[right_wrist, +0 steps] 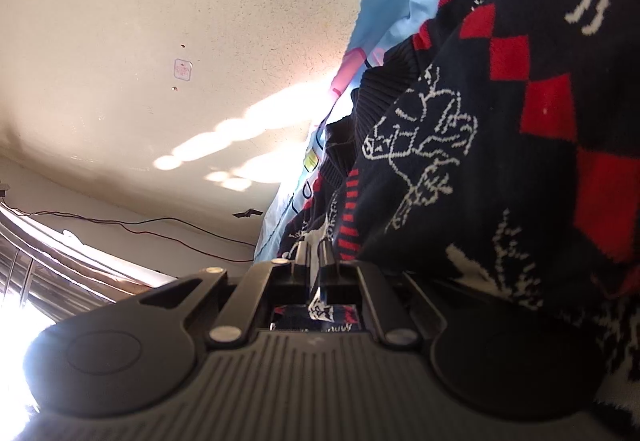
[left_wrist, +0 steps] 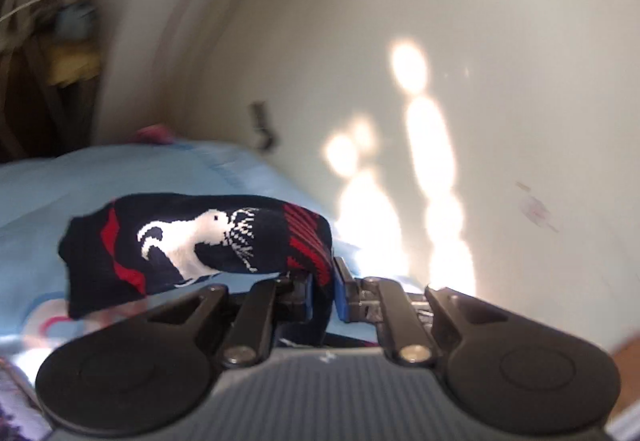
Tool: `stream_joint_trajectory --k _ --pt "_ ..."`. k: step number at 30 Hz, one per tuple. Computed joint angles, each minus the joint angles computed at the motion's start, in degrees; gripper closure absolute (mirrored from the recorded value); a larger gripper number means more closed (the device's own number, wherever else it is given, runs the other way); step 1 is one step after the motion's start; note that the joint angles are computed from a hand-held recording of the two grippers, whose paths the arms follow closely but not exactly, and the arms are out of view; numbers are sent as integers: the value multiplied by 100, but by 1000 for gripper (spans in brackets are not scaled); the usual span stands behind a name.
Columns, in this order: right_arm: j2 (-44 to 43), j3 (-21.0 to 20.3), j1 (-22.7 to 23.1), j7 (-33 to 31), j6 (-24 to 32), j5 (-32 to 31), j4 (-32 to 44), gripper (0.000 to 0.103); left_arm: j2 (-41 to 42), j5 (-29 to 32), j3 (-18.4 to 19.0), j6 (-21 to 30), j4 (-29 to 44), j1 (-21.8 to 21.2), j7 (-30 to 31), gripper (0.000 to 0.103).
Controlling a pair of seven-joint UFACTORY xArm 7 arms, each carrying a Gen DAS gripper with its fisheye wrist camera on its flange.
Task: Fold small clothes
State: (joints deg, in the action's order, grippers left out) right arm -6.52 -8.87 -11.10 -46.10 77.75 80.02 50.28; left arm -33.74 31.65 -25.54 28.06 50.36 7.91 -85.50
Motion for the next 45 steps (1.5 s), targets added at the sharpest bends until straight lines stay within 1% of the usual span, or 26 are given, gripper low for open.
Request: stream_joint_trajectory --k 3,4,5,7,8,10,12,14,17,18,20,21,24,26,27,30,31,32,33,34,35,37,40,42,44,45 --pt "-53 -32 -34 -7 -123 139 -49 94 1172 733 -766 -718 990 -154 562 90" --pt "-86 -49 -51 -27 -199 217 -77 92 1644 801 -822 -838 1280 -430 917 83" --pt "-96 -70 -66 -44 -246 282 -86 89 2098 659 -784 -904 1528 -796 1424 62" --pt "-96 -110 -99 -56 -304 410 -94 83 2603 684 -856 -691 1808 -1184 1782 36" --pt "-93 -129 -117 -47 -324 477 -106 81 2701 772 -899 -474 1846 -1326 1887 35" --pt "-104 -137 -144 -3 -420 560 -116 80 2611 570 -794 -205 1707 -1601 2220 34" --pt "-143 -132 -159 23 -570 601 -128 80 2054 154 -485 -386 1143 -1867 2320 29" --pt "-215 -134 -160 11 -692 606 -153 77 1345 60 -153 -527 539 -2029 2091 25" --pt "-530 -117 -144 -101 -1243 687 -287 75 672 105 -116 -306 185 -1698 1512 25" --pt "-649 -121 -129 -165 -1467 748 -331 74 493 -80 -13 -154 107 -1603 1326 24" --pt "-728 -146 -69 -186 -1764 808 -263 59 361 -517 293 -370 -128 -1486 998 24" --pt "-670 -154 -26 -197 -1826 773 -133 56 385 -684 421 -624 -219 -1404 893 24" --pt "-262 38 124 -15 -2145 -180 676 54 777 -859 516 -811 -81 -1115 986 25" --pt "-24 224 244 318 -2644 -926 1079 48 1237 -1100 746 -928 115 -1298 1394 25" --pt "175 258 280 623 -2633 -1347 1314 46 1475 -1259 877 -935 237 -1457 1678 25" --pt "685 325 291 1256 -2523 -1733 1758 46 2054 -1158 855 -567 660 -1557 1921 38" --pt "789 389 304 1241 -2628 -1763 1835 46 2163 -1078 858 -497 714 -1593 1861 54" --pt "866 450 313 1166 -2710 -1756 1902 48 2229 -968 871 -473 726 -1618 1744 69" --pt "963 494 296 981 -2602 -1647 2005 52 2225 -752 856 -511 676 -1602 1508 75" --pt "1064 523 256 872 -2379 -1586 2123 69 2188 -639 893 -657 586 -1608 1344 80" --pt "1108 564 235 821 -2285 -1622 2183 94 2135 -560 923 -796 491 -1598 1179 84" --pt "836 606 204 579 -2368 -1482 2007 95 1914 -329 882 -1063 246 -1435 668 90" --pt "205 316 43 -546 -2175 -177 1564 95 1587 331 500 -1317 -27 -843 -370 92" --pt "-333 -68 -85 -1431 -1845 511 1119 96 1501 535 338 -1459 -144 -580 -797 92" --pt "-682 -311 -188 -1686 -1835 396 772 93 1526 602 226 -1248 -96 -496 -903 91" --pt "-785 -308 -228 -1558 -2086 34 650 92 1585 632 208 -1035 -11 -524 -851 91"
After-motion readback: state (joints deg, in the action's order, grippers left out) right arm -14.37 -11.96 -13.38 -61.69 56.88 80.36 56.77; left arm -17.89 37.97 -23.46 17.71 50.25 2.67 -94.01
